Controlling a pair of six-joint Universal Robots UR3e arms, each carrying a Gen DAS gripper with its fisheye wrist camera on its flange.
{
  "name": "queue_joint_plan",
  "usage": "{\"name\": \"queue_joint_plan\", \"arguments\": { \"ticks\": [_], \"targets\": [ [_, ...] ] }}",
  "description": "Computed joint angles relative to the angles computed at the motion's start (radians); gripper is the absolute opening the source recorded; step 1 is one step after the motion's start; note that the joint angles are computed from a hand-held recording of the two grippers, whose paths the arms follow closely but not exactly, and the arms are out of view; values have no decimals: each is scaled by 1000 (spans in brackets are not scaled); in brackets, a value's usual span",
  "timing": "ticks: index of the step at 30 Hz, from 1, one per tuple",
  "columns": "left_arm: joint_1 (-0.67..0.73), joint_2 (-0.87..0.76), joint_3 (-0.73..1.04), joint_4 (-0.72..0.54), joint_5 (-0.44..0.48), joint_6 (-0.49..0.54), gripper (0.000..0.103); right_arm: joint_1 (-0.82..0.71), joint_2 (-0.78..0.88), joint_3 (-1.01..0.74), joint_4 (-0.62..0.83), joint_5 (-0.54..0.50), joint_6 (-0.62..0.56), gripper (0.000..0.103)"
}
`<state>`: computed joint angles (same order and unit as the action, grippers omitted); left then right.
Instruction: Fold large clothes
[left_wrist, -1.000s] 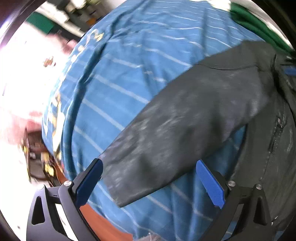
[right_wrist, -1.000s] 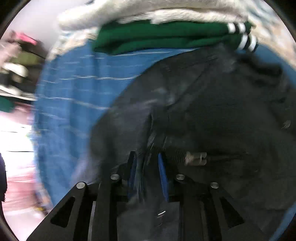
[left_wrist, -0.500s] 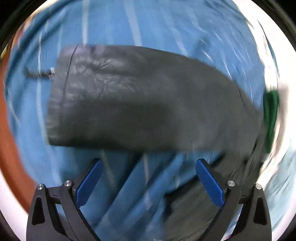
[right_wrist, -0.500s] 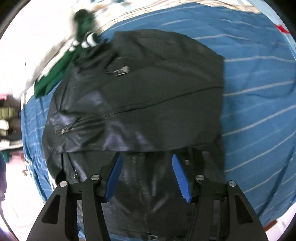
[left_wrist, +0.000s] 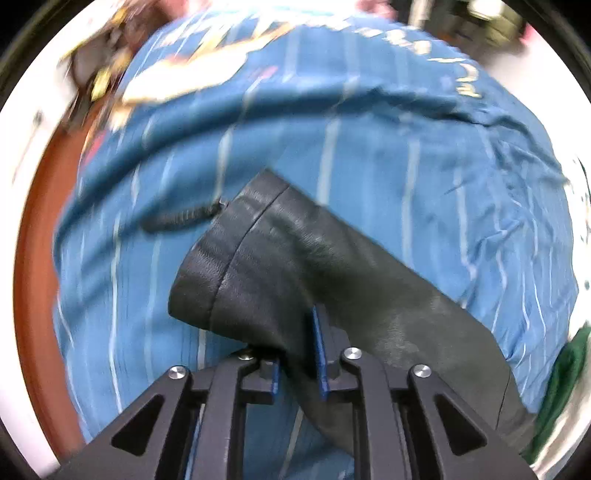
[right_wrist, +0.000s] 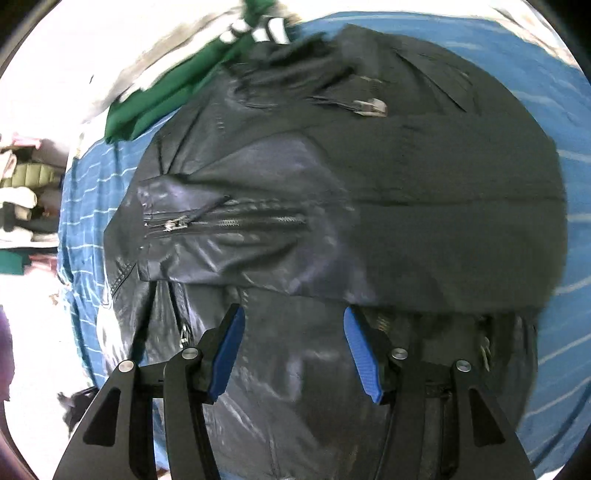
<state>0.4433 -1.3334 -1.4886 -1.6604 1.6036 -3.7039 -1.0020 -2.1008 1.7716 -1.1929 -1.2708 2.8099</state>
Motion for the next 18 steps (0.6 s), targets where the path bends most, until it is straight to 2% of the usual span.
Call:
{"name": "queue_joint_plan", "arguments": {
  "ticks": [1,3,4,5,8,11,13,15,18],
  "targets": [
    [-15,-21,27,14,15,16,7,85,21,18,-94,-39,79,58],
    [-94,-96,127,41,97,58,4,266,85,35,-287,-150,221,65],
    [-153,-144,202,46,162,84,4,335,112,44,-360,-195,266,77],
    [-179,-163,239,44,190,104,4,432,157,57,-461,-267,326,82],
    [-354,-261,402,73,357,184,3,624,285,47,-608,-430,431,82],
    [-463,-308,549,72,440,275,3,690,351,23,-632,-475,477,82],
    [-516,-361,658,71,455,339,3,704,359,12,-627,-486,490,82],
    [-603,-460,858,19,466,373,2,706,348,-1,-608,-495,492,82],
    [-692,-605,1172,-107,424,406,2,594,242,1,-531,-423,415,82]
  ]
}}
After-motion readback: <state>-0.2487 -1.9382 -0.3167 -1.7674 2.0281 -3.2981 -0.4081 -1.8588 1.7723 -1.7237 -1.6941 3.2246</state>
